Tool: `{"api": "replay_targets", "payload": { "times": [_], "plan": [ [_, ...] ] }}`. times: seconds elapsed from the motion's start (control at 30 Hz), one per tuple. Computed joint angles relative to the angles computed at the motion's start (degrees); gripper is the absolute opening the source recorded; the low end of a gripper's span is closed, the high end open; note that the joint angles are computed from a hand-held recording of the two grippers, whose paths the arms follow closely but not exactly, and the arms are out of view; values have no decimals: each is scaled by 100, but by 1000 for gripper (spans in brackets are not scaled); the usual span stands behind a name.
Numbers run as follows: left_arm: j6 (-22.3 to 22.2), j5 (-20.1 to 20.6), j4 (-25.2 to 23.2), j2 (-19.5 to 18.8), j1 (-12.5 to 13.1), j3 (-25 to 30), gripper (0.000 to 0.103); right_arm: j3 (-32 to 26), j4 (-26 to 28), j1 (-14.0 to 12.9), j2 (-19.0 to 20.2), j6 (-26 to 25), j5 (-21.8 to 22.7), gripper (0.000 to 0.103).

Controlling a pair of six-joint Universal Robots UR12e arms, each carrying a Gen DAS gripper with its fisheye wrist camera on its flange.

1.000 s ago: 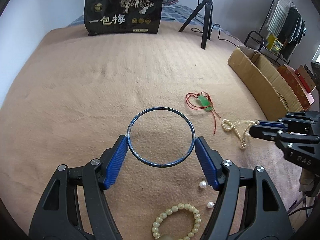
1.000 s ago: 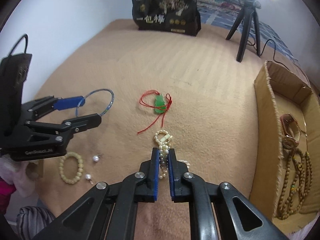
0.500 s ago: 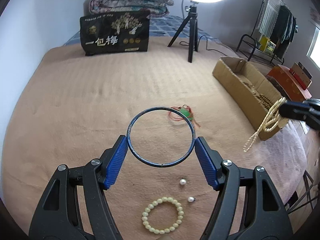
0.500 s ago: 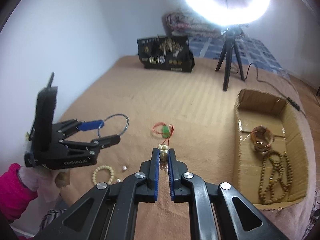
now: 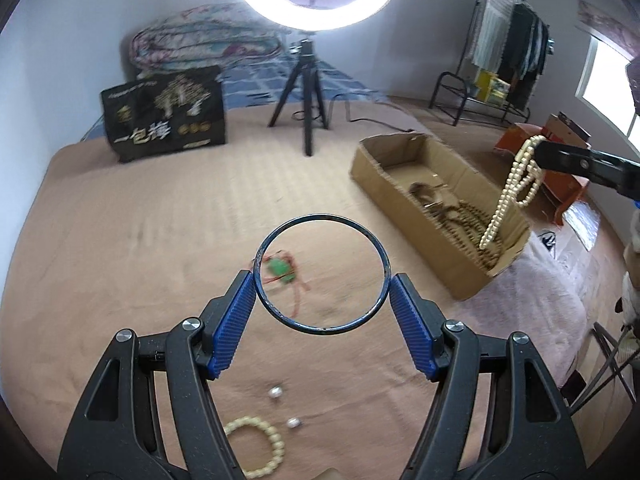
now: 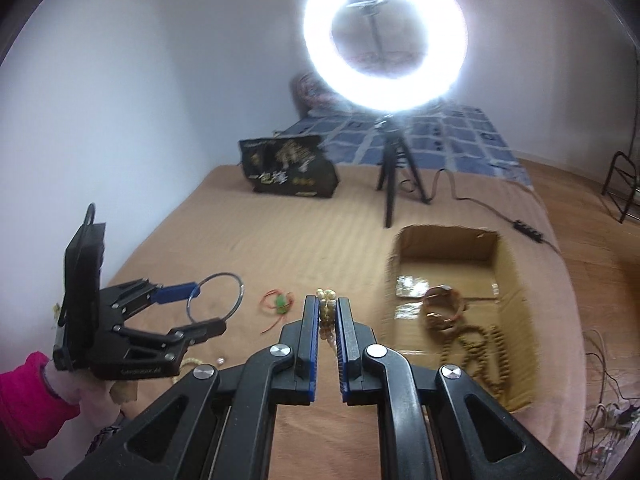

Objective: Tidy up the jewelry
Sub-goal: 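Lift and carry the bangle and pearl necklace over the box with both tools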

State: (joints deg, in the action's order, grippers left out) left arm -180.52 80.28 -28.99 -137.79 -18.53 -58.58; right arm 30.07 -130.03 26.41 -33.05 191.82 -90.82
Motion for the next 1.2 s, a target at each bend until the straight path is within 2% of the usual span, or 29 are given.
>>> {"api": "replay_targets", "payload": {
  "times": [0.17, 0.37, 0.8, 1.2],
  "plan": [
    [68, -140, -94, -149, -92, 314, 71, 271, -196, -96, -161, 116, -161, 6],
    [149, -308, -289, -389, -215, 782, 71, 265, -113, -190, -162, 89, -343, 6],
    [255, -567, -768, -945, -457, 1727, 71, -154, 292, -376, 121, 170, -564, 6],
    [220, -655, -1215, -1310, -568, 2368, 71, -615, 703, -513, 431, 279, -592, 6]
  ]
}}
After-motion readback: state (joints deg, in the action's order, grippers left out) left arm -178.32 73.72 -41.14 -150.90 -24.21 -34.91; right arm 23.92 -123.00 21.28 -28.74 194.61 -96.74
